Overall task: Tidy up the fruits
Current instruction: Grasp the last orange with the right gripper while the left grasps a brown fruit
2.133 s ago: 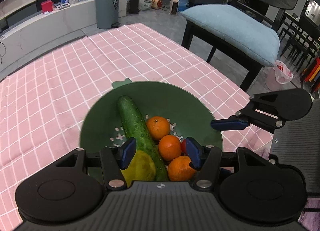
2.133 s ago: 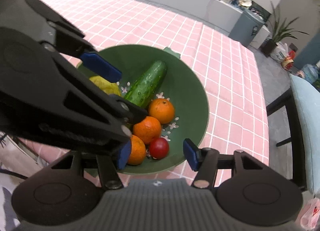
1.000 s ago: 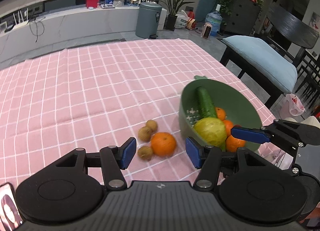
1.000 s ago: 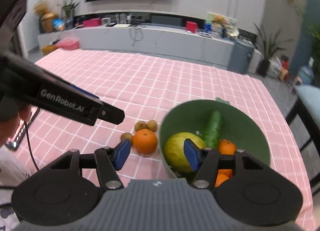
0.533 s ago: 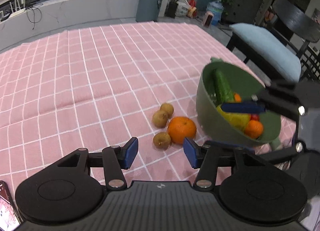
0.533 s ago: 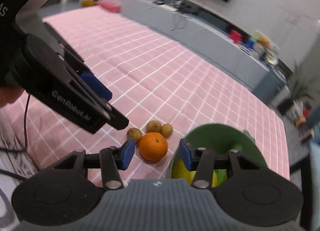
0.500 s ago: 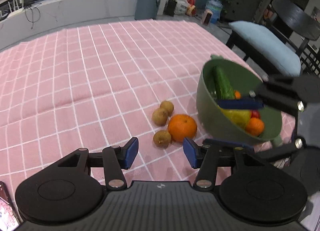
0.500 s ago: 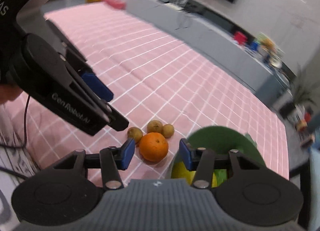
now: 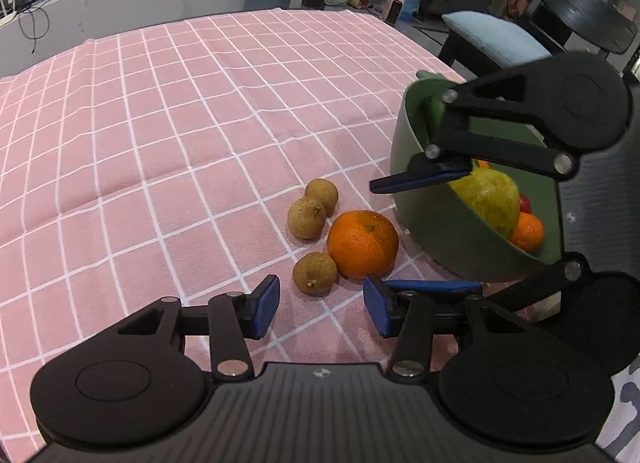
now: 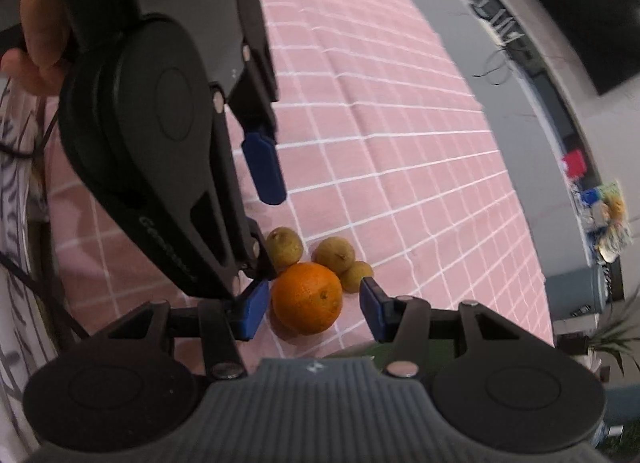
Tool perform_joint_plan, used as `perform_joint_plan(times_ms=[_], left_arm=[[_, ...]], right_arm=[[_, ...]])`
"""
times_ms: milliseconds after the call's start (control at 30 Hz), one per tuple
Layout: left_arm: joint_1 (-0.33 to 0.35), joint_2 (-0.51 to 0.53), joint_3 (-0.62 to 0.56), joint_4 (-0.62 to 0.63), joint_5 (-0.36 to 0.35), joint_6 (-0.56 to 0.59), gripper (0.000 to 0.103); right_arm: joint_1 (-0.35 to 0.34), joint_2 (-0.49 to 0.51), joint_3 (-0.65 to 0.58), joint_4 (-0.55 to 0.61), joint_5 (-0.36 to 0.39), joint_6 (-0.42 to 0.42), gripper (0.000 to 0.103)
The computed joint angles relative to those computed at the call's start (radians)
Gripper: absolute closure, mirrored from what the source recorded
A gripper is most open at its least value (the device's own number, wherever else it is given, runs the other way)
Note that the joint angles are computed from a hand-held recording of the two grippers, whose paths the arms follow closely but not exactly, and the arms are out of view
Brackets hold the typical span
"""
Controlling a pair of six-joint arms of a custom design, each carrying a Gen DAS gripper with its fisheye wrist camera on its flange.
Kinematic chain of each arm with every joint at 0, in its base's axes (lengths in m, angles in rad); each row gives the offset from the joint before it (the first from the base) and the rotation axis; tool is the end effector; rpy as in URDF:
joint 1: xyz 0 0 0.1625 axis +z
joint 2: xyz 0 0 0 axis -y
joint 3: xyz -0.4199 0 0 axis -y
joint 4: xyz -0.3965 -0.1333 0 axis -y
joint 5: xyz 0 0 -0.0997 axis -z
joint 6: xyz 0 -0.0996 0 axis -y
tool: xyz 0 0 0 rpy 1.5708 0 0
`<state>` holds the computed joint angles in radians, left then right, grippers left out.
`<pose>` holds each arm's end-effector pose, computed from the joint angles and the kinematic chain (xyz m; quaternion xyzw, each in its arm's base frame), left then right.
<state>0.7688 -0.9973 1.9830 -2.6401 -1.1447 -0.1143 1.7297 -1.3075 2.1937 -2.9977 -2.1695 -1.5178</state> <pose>-0.2767 -0.5104 0.1026 0.3209 0.9224 -0.1301 0.1714 0.1534 -0.4695 0.2416 0.6320 -0.6743 0.0199 0.3814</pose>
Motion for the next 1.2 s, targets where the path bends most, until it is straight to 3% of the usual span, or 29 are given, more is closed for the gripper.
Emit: perform_joint_plan(times_ms=[300,833,900,1133,1200], left_arm=[[0.006,0.027,-0.018,0.013,0.006,0.018,0.049],[0.024,0.04,-0.025,-0.022,-0.008,0.042,0.052],[0.022,0.043,-0.023,-0.029,-0.006,0.044,0.053],[0.016,0.044,-0.015,-0.045,-0.006,0.059,0.074],[0.022,0.041,-0.016,-0.046,-0.016,0.051,0.074]], right_arm=[[-0.008,0.03,-0.061,0.129,-0.046,0.048,0.056],[-0.014,0.054,-0.08,0.131,-0.053,0.041,0.059],[-0.013,0.054,-0.074,0.115,-0.055,0.029,0.062],[-0.012,0.055,-0.056,0.065,-0.056,-0.004,0.063],[-0.012,0.052,-0.053,0.061,-0.054,-0.001,0.063]])
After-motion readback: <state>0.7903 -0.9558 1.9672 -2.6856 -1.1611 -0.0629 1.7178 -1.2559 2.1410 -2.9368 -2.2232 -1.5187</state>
